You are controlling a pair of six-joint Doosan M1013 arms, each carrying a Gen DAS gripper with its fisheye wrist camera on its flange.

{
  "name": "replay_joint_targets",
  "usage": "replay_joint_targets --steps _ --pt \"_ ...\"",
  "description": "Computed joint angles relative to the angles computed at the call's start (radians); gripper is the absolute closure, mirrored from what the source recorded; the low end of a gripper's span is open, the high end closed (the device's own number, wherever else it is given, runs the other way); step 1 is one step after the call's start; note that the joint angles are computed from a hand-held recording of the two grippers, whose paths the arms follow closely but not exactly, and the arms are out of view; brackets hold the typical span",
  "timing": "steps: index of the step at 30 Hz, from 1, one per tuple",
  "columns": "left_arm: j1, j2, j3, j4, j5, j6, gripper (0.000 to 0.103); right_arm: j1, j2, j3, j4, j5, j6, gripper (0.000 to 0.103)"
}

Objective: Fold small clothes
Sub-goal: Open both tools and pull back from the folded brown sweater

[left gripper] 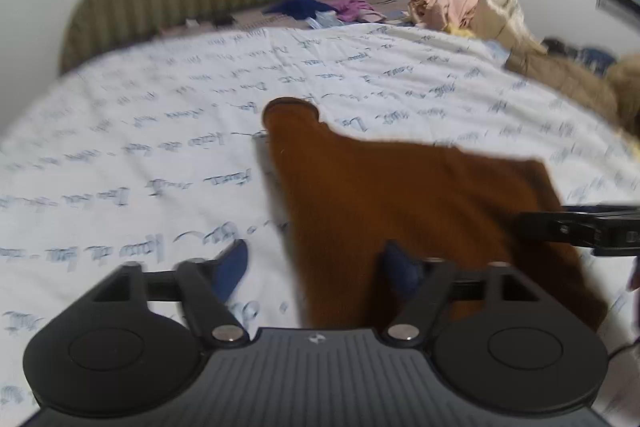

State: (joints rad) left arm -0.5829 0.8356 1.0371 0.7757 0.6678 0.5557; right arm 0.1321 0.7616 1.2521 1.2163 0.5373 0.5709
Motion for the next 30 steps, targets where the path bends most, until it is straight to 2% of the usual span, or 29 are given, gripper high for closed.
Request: replay_joint_targets --steps 1,3,4,6,8,10,12,16,21,25,30 --pt "-0.010 0.007 0.001 0.057 0.027 -0.018 0.026 0.004 -0.007 0.011 -0.040 -0.004 0.006 0.021" --pt "-0.017 0.014 -0.009 0.061 0.075 -0.034 0.026 0.026 -0.020 0.035 -0.201 -0.113 0.124 0.020" --pt "-0.017 0.005 0.002 0.052 0.072 -0.064 0.026 0.032 -0.028 0.051 -0.222 -0.152 0.155 0.018" --pt "-0.022 -0.021 0.043 0.074 0.047 -0.138 0.027 0.031 -0.057 0.101 -0.105 -0.180 0.101 0.019" --pt "-0.034 -0.034 0.070 0.122 0.059 -0.205 0.027 0.036 -0.089 0.161 0.092 -0.214 -0.086 0.017" --pt "-0.044 -0.040 0.084 0.137 0.079 -0.237 0.027 0.049 -0.109 0.202 0.208 -0.239 -0.228 0.010" --pt "-0.050 -0.043 0.094 0.111 0.086 -0.240 0.027 0.061 -0.123 0.228 0.198 -0.247 -0.261 0.004" --pt "-0.063 -0.061 0.134 0.107 0.080 -0.282 0.027 0.085 -0.141 0.258 0.105 -0.276 -0.210 0.003" --pt "-0.077 -0.082 0.181 0.119 0.076 -0.322 0.027 0.089 -0.173 0.313 0.189 -0.242 -0.304 0.001" --pt "-0.087 -0.094 0.215 0.153 0.064 -0.378 0.027 0.103 -0.190 0.343 0.245 -0.277 -0.390 0.000" --pt "-0.100 -0.103 0.249 0.225 0.060 -0.443 0.025 0.120 -0.193 0.370 0.445 -0.350 -0.563 0.000"
